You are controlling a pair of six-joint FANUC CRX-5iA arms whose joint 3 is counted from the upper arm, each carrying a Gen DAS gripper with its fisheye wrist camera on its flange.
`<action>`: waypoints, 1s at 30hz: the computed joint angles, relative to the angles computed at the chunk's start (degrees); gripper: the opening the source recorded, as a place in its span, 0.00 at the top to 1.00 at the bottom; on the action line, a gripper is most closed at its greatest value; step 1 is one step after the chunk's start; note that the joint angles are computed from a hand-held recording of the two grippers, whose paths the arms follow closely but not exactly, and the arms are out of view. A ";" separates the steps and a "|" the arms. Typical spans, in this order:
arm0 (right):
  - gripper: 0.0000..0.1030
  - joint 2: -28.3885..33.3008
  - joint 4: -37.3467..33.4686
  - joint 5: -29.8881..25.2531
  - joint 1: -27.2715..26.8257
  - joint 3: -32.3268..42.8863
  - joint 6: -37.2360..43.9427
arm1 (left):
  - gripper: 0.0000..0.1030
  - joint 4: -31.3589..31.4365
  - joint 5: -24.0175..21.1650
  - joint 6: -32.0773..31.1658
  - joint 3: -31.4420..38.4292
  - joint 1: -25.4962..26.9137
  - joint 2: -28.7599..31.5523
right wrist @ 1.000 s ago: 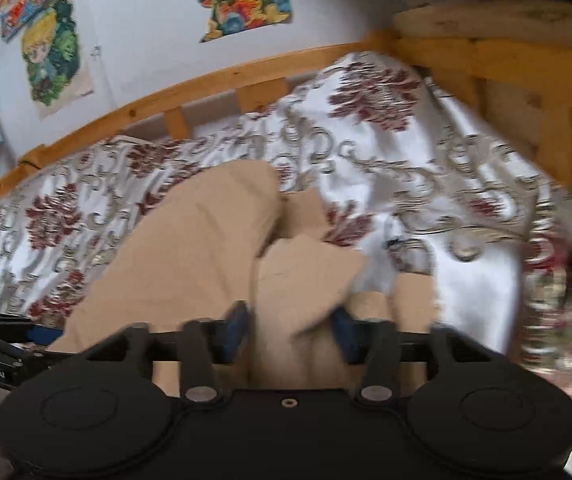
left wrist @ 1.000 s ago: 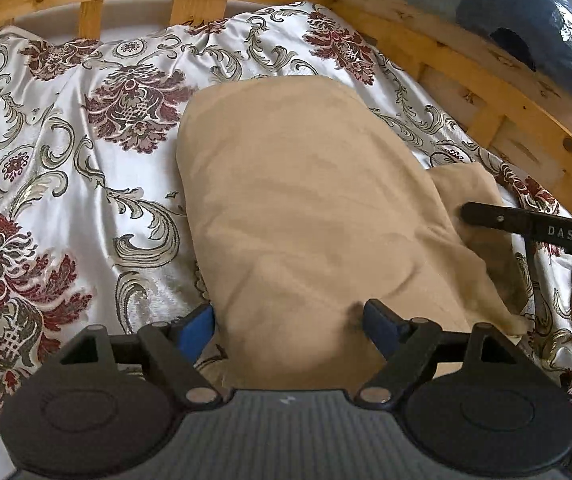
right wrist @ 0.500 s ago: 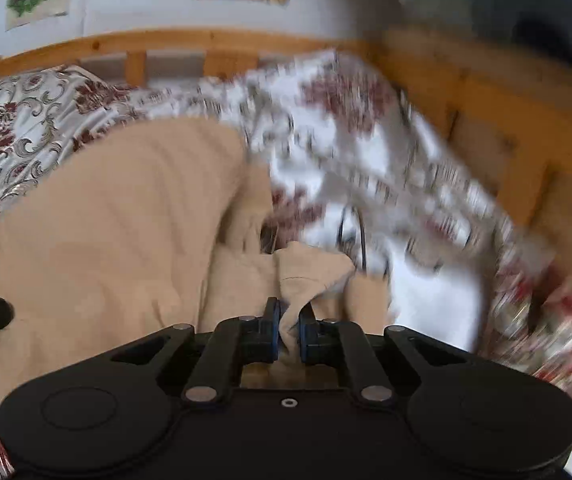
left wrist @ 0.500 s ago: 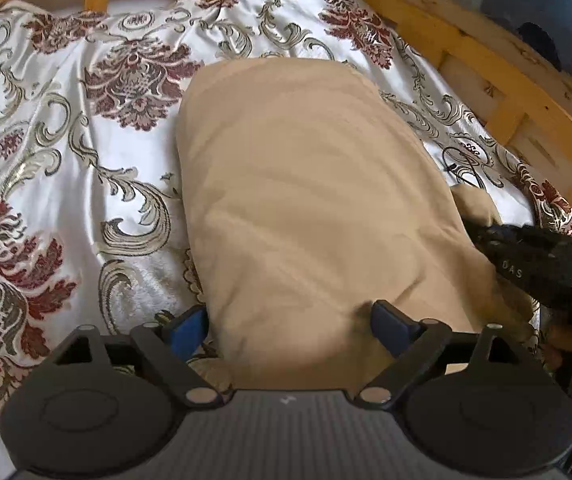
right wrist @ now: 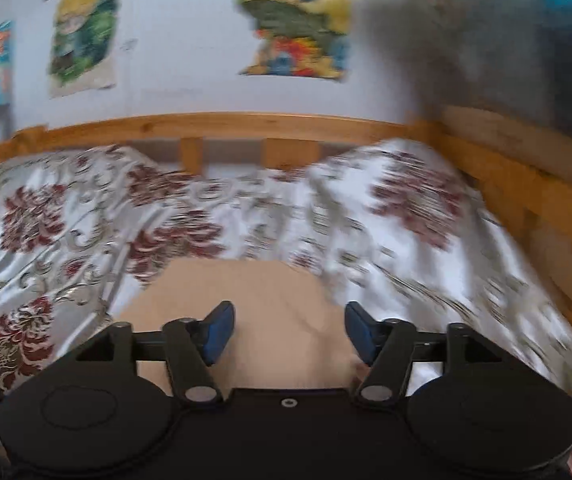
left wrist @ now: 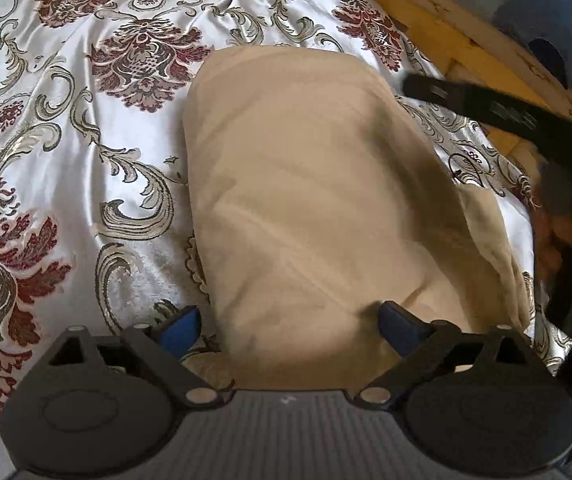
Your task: Fold large clothes
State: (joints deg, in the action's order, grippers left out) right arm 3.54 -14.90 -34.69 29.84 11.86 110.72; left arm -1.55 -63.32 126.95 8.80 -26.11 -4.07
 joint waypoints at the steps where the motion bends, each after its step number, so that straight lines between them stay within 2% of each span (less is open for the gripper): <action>1: 0.34 1.48 -0.59 -1.21 0.40 2.03 2.34 | 0.01 -0.08 0.06 0.26 -0.10 0.02 -0.02; 4: 0.32 5.15 1.27 -4.74 2.48 5.67 5.18 | 0.00 2.11 1.72 -0.03 -2.02 1.19 -0.82; 7: 0.29 6.51 3.01 -3.68 3.16 5.20 4.54 | 0.00 7.09 4.61 -1.63 -5.52 3.47 -2.03; 11: 0.26 10.52 -3.69 -10.42 -0.38 10.37 3.39 | 0.00 13.34 7.78 -4.30 -9.64 5.76 -3.04; 13: 0.26 11.07 -4.27 -10.39 -0.88 9.58 3.23 | 0.00 12.98 7.96 -4.38 -9.36 5.47 -2.65; 16: 0.26 9.89 -2.10 -6.10 0.22 5.53 1.89 | 0.00 9.61 6.49 -3.82 -6.84 4.11 -1.43; 20: 0.28 7.80 -3.82 -7.79 -1.16 5.90 -0.08 | 0.00 8.77 4.73 -3.47 -5.09 3.82 -0.38; 23: 0.28 2.06 -1.58 -5.75 -1.79 0.34 -1.75 | 0.00 8.70 5.20 -3.24 -5.69 3.80 -0.69; 26: 0.28 -3.83 6.38 -3.52 -1.01 -7.71 -5.92 | 0.00 8.51 5.56 -2.67 -6.07 3.77 -0.90; 30: 0.28 -8.11 18.74 4.75 0.74 -19.57 -12.74 | 0.00 7.19 5.02 -1.83 -5.02 3.20 -0.34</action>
State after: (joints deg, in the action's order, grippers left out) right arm -4.56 3.84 -29.93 30.58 -7.70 97.99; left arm 5.64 -58.29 125.12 3.78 -22.91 -4.41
